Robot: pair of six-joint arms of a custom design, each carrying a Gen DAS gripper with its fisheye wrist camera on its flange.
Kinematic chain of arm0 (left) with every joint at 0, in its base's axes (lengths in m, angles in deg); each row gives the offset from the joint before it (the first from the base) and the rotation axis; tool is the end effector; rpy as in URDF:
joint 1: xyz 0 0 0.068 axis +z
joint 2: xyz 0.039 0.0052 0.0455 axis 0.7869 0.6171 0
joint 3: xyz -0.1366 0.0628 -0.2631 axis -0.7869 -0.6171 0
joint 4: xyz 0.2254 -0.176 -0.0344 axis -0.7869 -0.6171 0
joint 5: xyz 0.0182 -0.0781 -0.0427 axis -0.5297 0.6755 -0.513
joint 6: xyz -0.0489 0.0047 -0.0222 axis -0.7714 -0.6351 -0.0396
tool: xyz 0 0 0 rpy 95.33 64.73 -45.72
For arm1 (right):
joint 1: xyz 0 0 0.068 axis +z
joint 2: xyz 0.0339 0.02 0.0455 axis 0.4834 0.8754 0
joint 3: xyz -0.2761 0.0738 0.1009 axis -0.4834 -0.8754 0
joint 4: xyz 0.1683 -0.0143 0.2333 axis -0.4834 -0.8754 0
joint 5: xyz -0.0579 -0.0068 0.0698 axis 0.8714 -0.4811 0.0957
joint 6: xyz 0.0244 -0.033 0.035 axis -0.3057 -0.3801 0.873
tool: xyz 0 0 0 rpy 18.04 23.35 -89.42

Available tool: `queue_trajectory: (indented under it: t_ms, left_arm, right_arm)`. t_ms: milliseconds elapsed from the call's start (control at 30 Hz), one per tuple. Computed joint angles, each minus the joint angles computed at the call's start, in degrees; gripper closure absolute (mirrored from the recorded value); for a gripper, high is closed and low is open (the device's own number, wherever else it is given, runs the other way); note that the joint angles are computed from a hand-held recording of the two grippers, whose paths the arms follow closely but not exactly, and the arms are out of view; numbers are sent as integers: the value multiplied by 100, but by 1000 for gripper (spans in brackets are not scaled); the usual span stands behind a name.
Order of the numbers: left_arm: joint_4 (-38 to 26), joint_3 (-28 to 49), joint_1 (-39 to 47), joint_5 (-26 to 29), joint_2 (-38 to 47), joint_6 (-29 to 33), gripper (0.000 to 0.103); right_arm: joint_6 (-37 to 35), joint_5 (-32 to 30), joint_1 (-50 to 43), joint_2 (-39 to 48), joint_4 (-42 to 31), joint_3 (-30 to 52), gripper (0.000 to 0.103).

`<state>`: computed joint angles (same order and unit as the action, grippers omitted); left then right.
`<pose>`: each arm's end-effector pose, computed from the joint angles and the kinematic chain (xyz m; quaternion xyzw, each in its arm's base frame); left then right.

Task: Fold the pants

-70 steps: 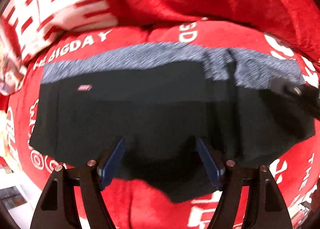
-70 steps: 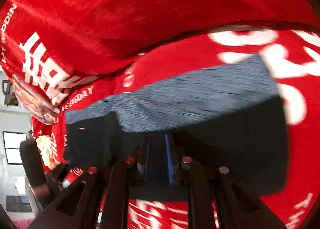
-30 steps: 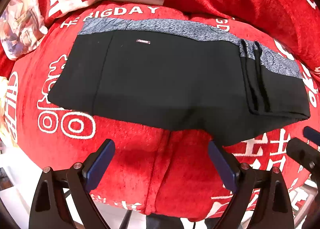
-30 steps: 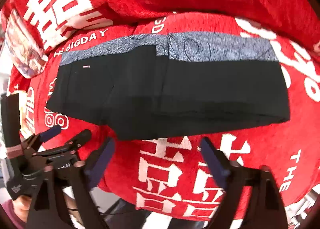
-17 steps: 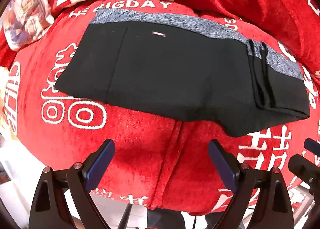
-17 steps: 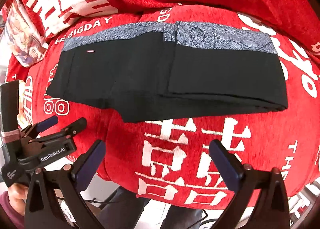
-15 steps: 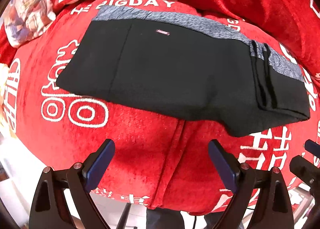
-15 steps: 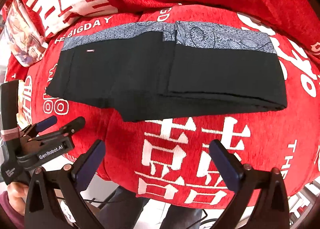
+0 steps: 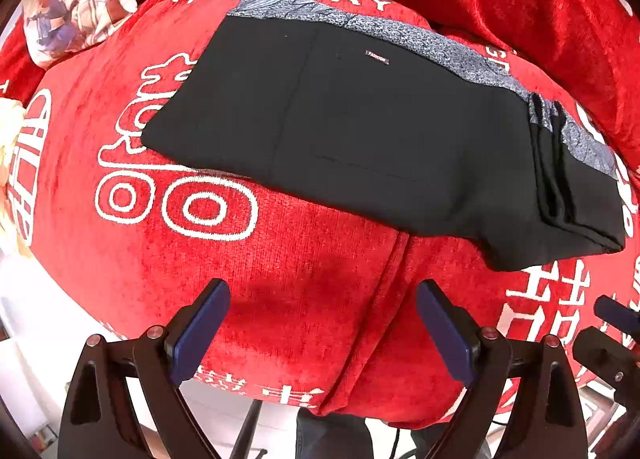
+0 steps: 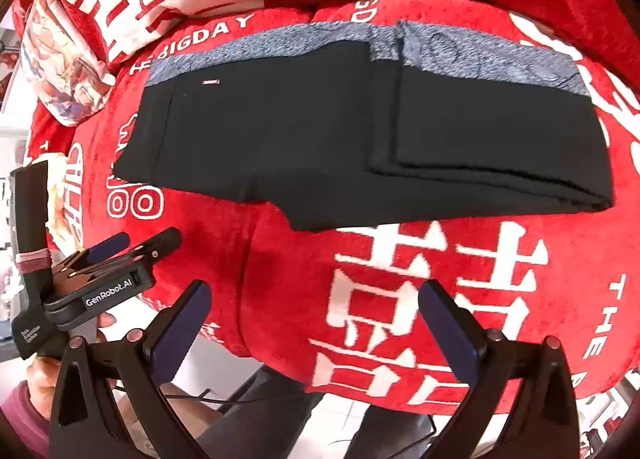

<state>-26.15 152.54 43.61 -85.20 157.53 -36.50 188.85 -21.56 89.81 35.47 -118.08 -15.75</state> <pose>0.3125 -0.0468 0.2398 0.4699 0.8825 -0.0186 0.0041 0.0825 0.1391 0.2775 0.5185 0.8412 0.1426 0.0568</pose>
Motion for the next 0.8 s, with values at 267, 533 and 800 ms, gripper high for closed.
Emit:
queue_trajectory:
  t_ms: [267, 533, 800]
  left_arm:
    - [82, 176, -37, -49, 241, -221, 8]
    - [158, 318, -84, -85, 413, -366, 8]
    - [191, 386, -153, -80, 514, -511, 8]
  right_arm:
    - [-163, 204, -192, -92, 342, -138, 0]
    - [-1054, -582, -858, 102, 421, -173, 0]
    - [-1097, -685, -989, 8, 299, -279, 0]
